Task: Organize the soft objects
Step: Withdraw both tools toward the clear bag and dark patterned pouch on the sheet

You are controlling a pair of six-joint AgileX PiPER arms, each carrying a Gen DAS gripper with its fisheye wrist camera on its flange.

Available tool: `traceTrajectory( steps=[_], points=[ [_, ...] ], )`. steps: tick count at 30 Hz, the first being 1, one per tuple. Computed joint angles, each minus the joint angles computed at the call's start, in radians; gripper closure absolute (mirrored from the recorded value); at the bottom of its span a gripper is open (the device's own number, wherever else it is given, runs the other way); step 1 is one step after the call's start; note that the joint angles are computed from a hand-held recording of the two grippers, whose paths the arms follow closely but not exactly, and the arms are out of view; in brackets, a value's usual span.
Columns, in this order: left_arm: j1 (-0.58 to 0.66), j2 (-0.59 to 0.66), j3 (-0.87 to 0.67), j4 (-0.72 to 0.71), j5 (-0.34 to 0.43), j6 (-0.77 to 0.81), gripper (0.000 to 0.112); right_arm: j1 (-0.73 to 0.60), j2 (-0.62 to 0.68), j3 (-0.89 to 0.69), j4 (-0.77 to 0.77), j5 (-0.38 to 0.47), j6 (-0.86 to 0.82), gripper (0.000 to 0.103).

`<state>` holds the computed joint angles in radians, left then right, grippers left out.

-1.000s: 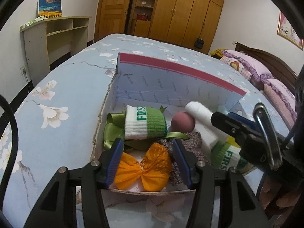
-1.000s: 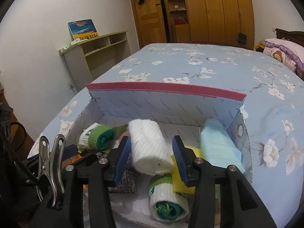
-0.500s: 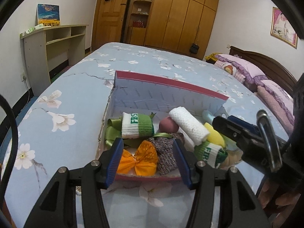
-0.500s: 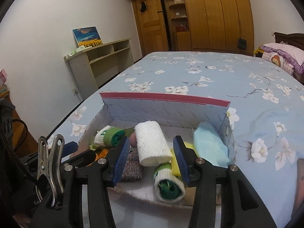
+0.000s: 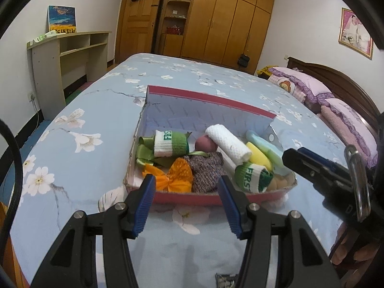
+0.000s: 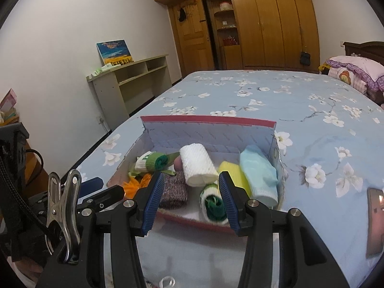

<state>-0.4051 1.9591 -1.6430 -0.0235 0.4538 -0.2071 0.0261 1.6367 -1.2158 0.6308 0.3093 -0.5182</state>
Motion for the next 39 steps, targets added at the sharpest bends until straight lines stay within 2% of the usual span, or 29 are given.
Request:
traceTrajectory(
  steps=[11,26,39],
  points=[
    [-0.020,-0.116,0.173,-0.033,-0.037,0.021,0.055,-0.025,-0.105,0.178,0.134,-0.004,-0.119,0.054],
    [-0.069,-0.223,0.376,0.036,-0.098,-0.030,0.055,-0.043,-0.240,0.409,0.239,-0.024,-0.194,0.054],
    [-0.087,-0.257,0.520,0.058,-0.159,-0.043,0.055,-0.007,-0.220,0.494,0.249,-0.015,-0.192,0.054]
  ],
)
